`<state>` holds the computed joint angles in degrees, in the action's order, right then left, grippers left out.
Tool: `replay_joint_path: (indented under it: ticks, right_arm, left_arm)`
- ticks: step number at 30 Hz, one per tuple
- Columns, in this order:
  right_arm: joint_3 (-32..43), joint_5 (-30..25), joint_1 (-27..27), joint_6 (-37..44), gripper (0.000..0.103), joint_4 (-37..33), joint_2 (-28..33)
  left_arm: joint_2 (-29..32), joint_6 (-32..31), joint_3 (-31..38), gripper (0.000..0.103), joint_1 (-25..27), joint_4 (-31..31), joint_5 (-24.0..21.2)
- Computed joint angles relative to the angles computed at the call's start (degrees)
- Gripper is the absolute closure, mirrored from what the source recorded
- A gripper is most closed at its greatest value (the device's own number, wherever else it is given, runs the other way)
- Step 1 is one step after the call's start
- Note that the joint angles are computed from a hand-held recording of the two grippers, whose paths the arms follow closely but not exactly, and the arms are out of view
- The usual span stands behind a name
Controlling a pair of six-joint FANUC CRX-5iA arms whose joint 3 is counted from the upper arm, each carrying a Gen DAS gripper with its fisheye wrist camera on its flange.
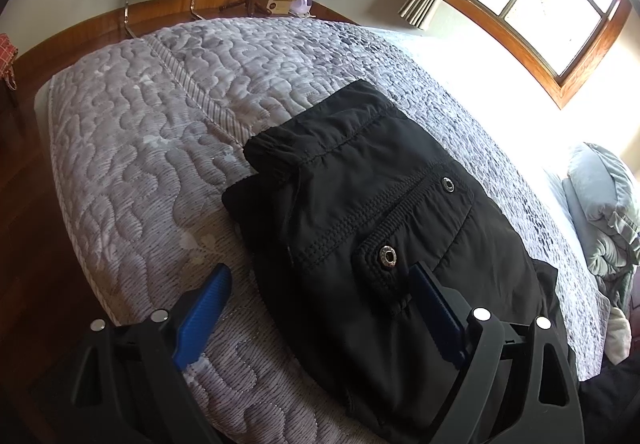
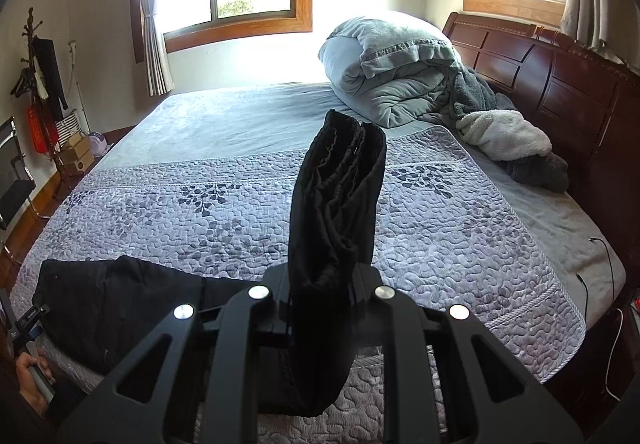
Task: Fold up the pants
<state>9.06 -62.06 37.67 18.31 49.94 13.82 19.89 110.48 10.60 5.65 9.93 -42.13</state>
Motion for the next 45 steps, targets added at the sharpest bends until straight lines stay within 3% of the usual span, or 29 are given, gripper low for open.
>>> replay_joint_path:
  ticks: [10,25,45]
  right_arm:
    - [4.9,-3.2,1.7,5.6,0.086,0.3,4.5]
    - [18.5,-10.3,6.3,20.3,0.086,1.8,17.9]
    - [36.0,-20.0,9.7,32.9,0.086,3.6,34.7]
  left_arm:
    - [-0.3,-0.8,-0.5,0.012,0.1,0.9,0.4]
    - [-1.3,-4.3,-3.8,0.012,1.2,6.0,2.8]
    - [-1.6,-6.8,-5.3,0.012,1.6,9.1,3.9]
